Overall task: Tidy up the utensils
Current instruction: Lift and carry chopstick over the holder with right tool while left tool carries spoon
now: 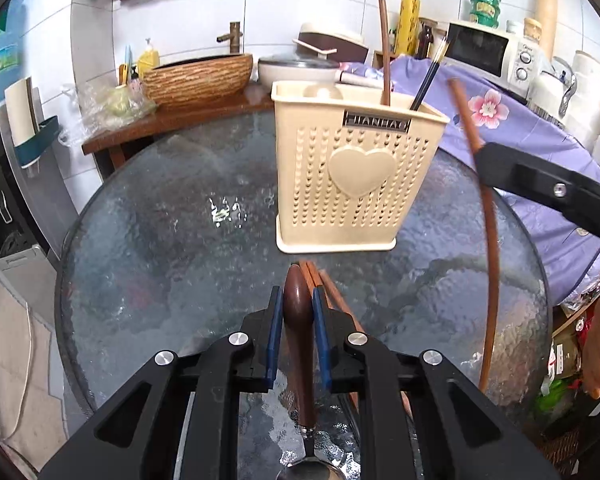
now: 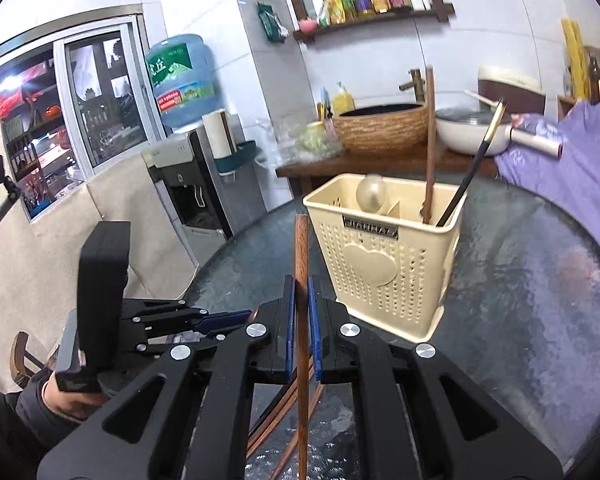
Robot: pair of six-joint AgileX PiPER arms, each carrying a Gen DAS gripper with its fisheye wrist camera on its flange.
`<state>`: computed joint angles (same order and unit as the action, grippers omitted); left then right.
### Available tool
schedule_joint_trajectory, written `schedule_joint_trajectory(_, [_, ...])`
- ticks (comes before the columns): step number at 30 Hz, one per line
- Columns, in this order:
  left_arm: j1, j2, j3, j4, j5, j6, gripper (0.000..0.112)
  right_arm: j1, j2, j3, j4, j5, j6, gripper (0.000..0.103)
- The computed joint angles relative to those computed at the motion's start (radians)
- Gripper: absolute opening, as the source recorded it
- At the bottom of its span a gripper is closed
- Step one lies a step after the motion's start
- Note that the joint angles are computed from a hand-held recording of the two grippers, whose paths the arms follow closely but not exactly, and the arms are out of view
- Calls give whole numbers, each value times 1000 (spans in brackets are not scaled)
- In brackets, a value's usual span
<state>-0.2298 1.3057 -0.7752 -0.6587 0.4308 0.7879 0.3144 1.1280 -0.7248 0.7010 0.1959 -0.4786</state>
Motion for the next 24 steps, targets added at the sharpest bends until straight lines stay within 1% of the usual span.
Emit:
schedule_joint_trajectory(1, [6,-10,0,-13,7,9,15,-9,-25,8,9,16,-9,7])
schedule_joint_trajectory(3, [28,-22,2,-57,20,54,15,-45,-47,8,133,58,-131,7])
schedule_joint_trajectory(4, [38,-29,3,-80,26,77,15,-62,-56,9,168,76,-168,7])
schedule_joint_trajectory(6, [48,-42,7,-103,32,99,15,-70,-73,10,143,77,-152,7])
schedule_joint_trajectory(8, [55,-46,5,-119,39,118,15,-82,-81,13,171,89,-188,7])
schedule_joint_trajectory(11, [62,-53,5,-138,47,133,15,-75,-89,11,120,82,-138,7])
schedule_joint_trajectory(14, [83,-60,3,-169,69,164,15,-74,-100,21,131,71,-146,7])
schedule_joint_trajectory(17, [99,-68,-2,-187,85,180,15,-75,-110,14,136,82,-144,7])
schedule_joint_trajectory(21, [112,-78,-13,-195,95,184,15,-38,-114,-6,15,61,-29,7])
schedule_joint_trajectory(24, [115,-82,-23,-197,96,180,15,-30,-107,-24,-42,57,24,7])
